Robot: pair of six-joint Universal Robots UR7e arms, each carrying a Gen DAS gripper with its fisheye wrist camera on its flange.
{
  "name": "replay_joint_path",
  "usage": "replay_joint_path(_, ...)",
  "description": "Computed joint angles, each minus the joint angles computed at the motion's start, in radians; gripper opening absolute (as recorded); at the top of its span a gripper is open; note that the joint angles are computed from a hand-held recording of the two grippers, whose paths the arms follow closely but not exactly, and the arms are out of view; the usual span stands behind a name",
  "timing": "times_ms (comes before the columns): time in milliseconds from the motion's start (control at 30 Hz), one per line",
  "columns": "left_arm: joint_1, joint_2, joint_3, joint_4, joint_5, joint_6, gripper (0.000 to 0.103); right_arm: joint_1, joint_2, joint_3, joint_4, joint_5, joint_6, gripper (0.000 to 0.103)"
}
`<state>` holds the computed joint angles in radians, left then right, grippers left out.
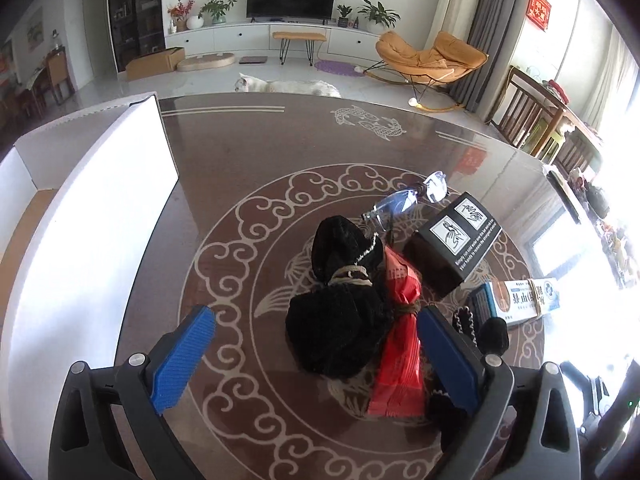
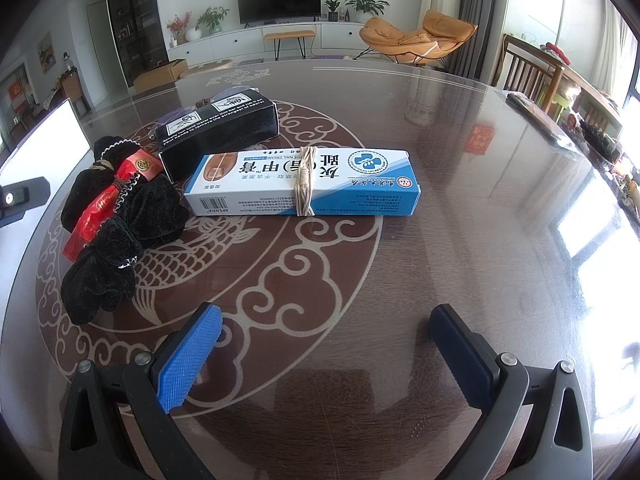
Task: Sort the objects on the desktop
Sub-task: 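Grasp the black plush pouch with the left tool, then lift the black pouch with the left tool while the right grasps another black plush item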
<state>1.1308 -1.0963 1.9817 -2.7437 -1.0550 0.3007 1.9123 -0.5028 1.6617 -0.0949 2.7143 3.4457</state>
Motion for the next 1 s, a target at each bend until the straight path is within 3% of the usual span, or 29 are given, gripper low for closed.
replay_joint_path(33,0.002,0.03,-0.033,0.026,0.006,-0.014,0.09,0.0,-0.001,0.001,-0.001,0.0,-0.001,0.103)
replay_joint_path(100,0.007,0.086,-0.09,0.076,0.019,-0.036,0.084,0.0,-0.001,0.001,-0.001,0.0,-0.001,0.103)
replay_joint_path(200,0.021,0.14,-0.127,0.105,0.025,-0.044,0.06,0.0,-0.001,0.001,-0.001,0.0,-0.001,0.103)
replay_joint_path(233,0.016,0.14,-0.114,0.061,0.029,-0.019,0.049,0.0,-0.001,0.001,-0.001,0.0,-0.001,0.103)
replay_joint_path(267,0.02,0.136,-0.11,0.056,0.009,-0.011,0.031,0.0,-0.001,0.001,-0.001,0.0,-0.001,0.103)
replay_joint_path(433,0.039,0.045,-0.009,0.017,-0.032,0.008,0.031,0.0,-0.001,0.001,-0.001,0.0,-0.001,0.103)
replay_joint_path(633,0.094,-0.18,0.196,-0.024,-0.055,0.077,0.032,0.0,-0.001,0.001,-0.001,0.0,-0.001,0.103)
replay_joint_path(767,0.134,-0.276,0.259,-0.041,-0.085,0.11,0.032,0.0,0.0,-0.002,0.006,0.0,0.004,0.103)
replay_joint_path(867,0.149,-0.301,0.287,-0.075,-0.107,0.134,0.032,-0.006,-0.013,-0.034,0.164,-0.089,0.081,0.102)
replay_joint_path(1000,0.152,-0.296,0.303,-0.127,-0.108,0.162,0.032,0.03,-0.073,-0.034,0.091,-0.244,0.043,0.102)
